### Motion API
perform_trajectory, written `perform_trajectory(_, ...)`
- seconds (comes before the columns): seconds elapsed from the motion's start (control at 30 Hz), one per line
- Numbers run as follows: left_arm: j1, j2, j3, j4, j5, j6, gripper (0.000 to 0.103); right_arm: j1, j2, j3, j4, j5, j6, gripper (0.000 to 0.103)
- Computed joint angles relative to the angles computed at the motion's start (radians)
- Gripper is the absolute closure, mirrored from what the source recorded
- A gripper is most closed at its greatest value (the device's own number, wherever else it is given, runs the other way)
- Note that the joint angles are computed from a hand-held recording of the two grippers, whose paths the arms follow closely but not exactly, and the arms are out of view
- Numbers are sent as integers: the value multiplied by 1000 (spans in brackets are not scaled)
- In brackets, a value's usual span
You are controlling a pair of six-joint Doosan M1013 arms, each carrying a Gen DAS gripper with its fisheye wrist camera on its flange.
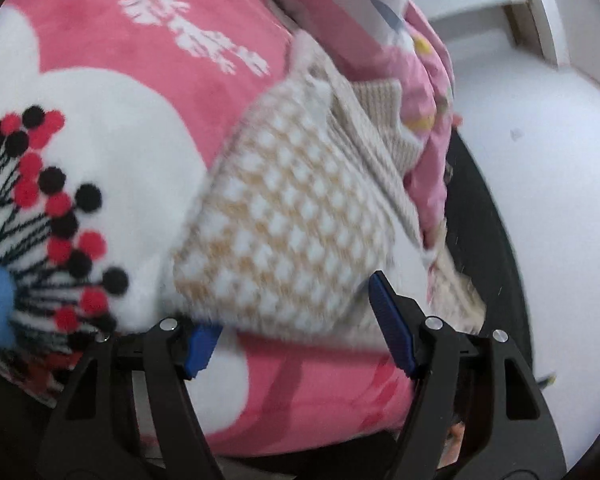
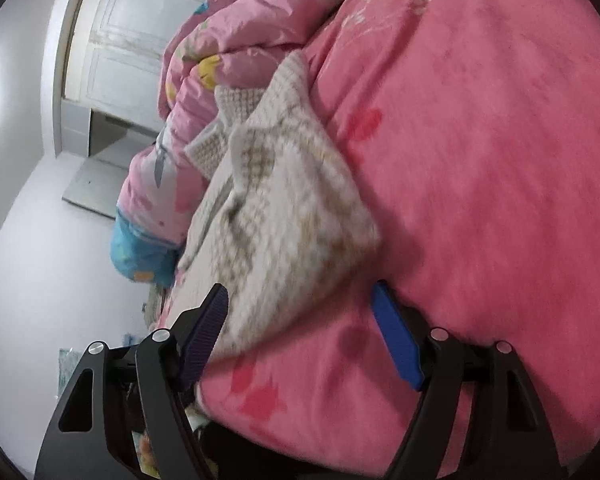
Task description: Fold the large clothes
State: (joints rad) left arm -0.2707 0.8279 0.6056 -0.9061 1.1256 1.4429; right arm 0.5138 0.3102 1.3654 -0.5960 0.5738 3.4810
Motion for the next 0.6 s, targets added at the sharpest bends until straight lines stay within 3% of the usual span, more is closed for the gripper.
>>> perform_trajectory(0.1, -13, -21, 31, 73, -81, -25, 43, 0, 33, -51, -42, 100, -4, 50)
perform_trajectory(0.17, -32, -30, 21, 217, -104, -62, 57, 6, 62, -102, -49, 201, -53, 70)
perform_trajectory(0.23, -64, -20, -45, 413, -73, -66, 81, 16, 92, -173, -44, 311, -160, 80)
perform_trajectory(0.3, -105, -56, -36, 591, -125, 57, 89, 44, 113, -249, -107, 418, -251, 86)
perform_trajectory(0.37, -124, -111, 24, 664, -206, 167, 92, 68, 118, -298, -166, 470, -306, 92)
perform_trajectory(0.5, -123, -171, 71, 624, -219, 275, 94, 105, 93, -317, -232, 523, -327, 93)
perform_trajectory(0.6, -102, -224, 134, 553, -182, 336, 94, 137, 37, -246, -262, 499, -261, 93)
